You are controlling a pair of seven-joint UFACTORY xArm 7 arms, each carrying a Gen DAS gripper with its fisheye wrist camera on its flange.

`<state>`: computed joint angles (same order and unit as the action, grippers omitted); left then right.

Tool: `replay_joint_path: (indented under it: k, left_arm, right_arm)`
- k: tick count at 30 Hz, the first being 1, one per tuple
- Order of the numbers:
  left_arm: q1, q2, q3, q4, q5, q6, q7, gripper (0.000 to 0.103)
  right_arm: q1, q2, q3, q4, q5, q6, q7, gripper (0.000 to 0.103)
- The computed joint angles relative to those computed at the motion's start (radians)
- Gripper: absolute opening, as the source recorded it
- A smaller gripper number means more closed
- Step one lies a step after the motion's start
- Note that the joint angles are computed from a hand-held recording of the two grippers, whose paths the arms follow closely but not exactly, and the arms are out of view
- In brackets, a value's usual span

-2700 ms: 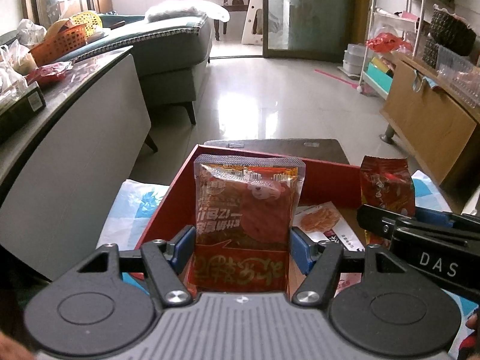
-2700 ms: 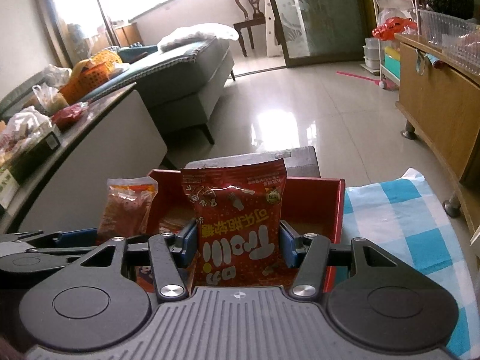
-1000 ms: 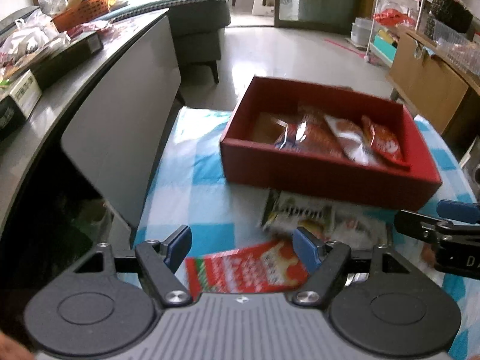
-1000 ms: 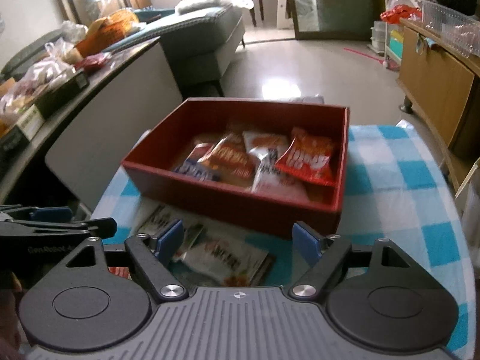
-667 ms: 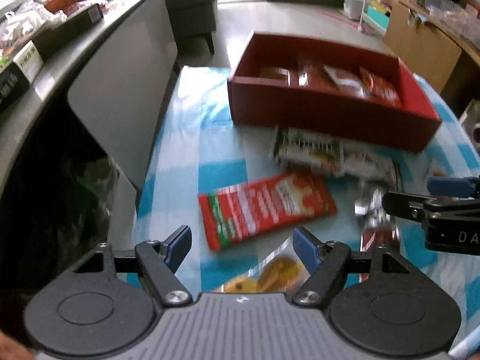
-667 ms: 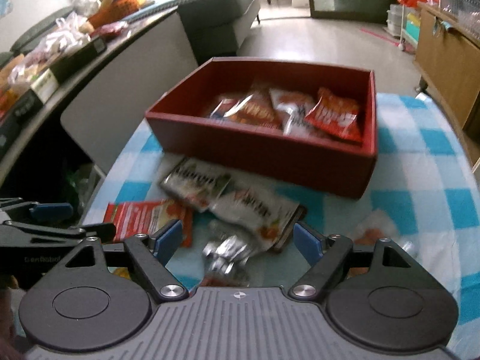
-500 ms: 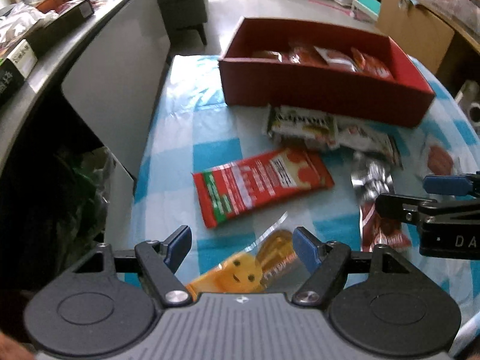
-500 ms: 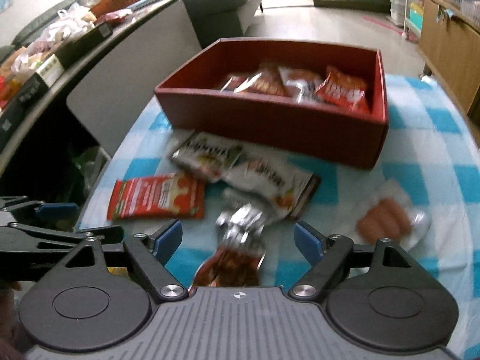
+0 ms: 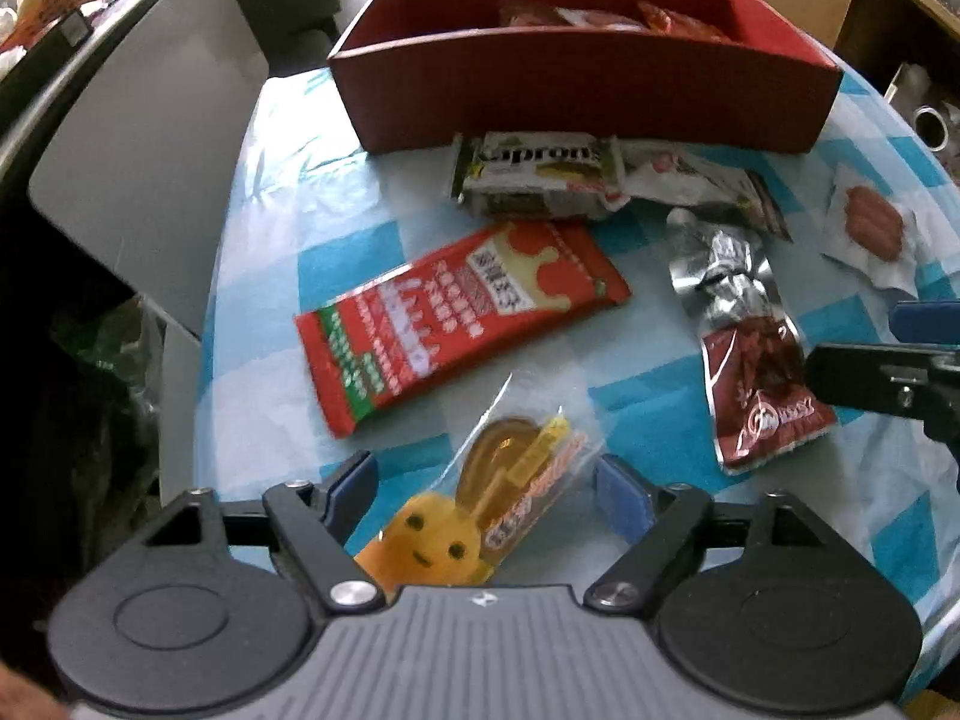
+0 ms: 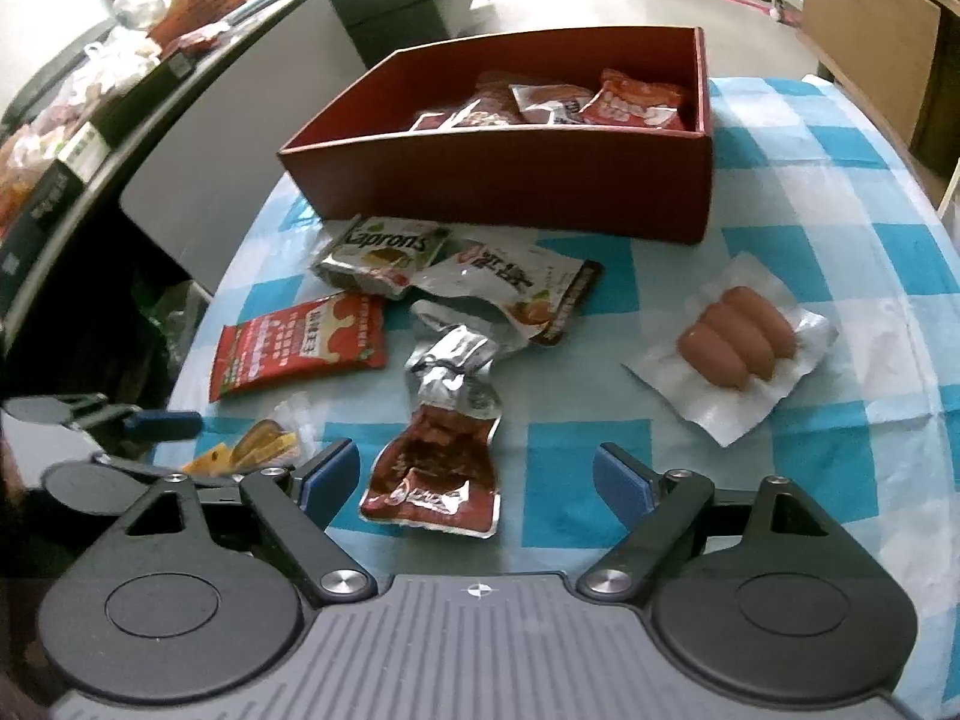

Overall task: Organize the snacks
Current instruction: 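Grasp the orange character candy with the left gripper while the right grasps the silver-brown foil packet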

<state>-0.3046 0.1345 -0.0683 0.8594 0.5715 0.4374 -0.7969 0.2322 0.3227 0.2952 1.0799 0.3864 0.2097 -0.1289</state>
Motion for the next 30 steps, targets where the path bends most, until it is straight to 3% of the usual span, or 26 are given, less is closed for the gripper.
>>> replay_joint_path:
  k: [2, 5, 8, 15, 23, 26, 30]
  left_arm:
    - [0.007, -0.001, -0.004, -0.002, -0.034, -0.007, 0.015, 0.073]
    - [0.042, -0.021, -0.039, -0.027, -0.163, -0.025, 0.092, 0.053]
    - [0.02, -0.058, -0.032, -0.054, -0.189, -0.007, 0.096, 0.034]
    - [0.031, -0.145, -0.055, -0.152, -0.33, -0.019, 0.112, 0.031]
    - [0.042, -0.151, -0.069, -0.158, -0.292, -0.014, 0.089, 0.032]
    - [0.042, -0.142, -0.069, -0.153, -0.27, -0.018, 0.082, 0.038]
    - [0.04, -0.138, -0.068, -0.151, -0.256, -0.014, 0.069, 0.052]
  right_arm:
    - [0.001, 0.006, -0.001, 0.007, -0.004, 0.008, 0.001, 0.09]
    - [0.003, 0.014, -0.003, 0.02, -0.01, 0.022, 0.002, 0.091]
    - [0.007, 0.02, -0.011, 0.031, -0.016, 0.015, 0.015, 0.091]
    - [0.018, 0.073, -0.015, 0.092, -0.035, 0.045, 0.057, 0.091]
    - [0.125, 0.161, -0.085, 0.185, -0.174, 0.073, 0.179, 0.095]
    - [0.158, 0.177, -0.113, 0.203, -0.242, 0.077, 0.227, 0.103]
    - [0.185, 0.184, -0.138, 0.213, -0.325, 0.096, 0.25, 0.103]
